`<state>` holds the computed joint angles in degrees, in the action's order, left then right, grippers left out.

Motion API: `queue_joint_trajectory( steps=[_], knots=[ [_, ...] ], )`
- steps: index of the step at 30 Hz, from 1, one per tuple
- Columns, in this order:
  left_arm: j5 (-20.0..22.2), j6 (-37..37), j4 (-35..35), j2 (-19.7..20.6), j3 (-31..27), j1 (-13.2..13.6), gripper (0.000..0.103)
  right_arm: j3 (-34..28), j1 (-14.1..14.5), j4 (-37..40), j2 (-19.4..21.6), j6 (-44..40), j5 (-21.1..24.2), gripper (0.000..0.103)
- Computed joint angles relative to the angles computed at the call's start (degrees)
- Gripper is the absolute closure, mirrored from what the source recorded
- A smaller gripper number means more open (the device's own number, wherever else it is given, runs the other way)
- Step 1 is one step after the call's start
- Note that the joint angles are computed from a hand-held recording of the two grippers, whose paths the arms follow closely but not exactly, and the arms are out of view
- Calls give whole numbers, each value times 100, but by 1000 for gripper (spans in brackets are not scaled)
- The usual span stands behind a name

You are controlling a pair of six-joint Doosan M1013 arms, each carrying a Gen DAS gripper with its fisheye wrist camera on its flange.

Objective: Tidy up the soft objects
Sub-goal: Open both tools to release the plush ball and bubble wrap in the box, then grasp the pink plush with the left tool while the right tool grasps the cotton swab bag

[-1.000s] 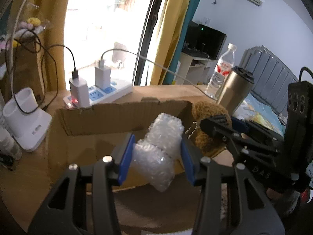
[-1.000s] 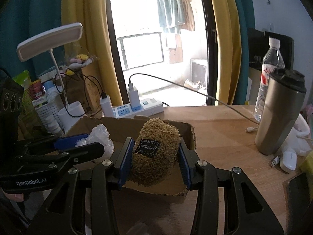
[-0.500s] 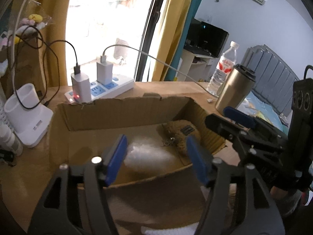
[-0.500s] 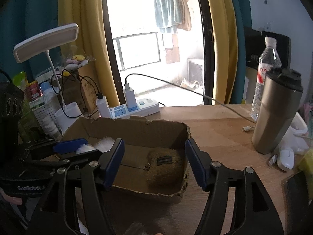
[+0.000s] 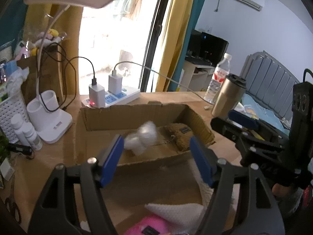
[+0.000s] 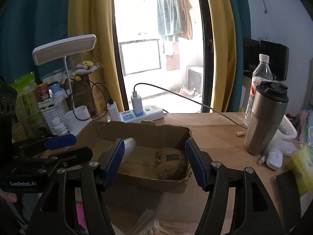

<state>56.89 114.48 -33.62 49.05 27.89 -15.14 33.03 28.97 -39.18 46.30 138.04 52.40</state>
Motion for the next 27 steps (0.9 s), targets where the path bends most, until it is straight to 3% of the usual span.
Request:
queue_joint_trajectory(
  steps=[11,27],
  knots=[
    [-505,527,-344,-589,1016,90,30,339,177,-375,-238,289,71,35],
    [-786,882,-594,-1046,1888,218,30,799,358,-577,-483,563,227,35]
  ],
)
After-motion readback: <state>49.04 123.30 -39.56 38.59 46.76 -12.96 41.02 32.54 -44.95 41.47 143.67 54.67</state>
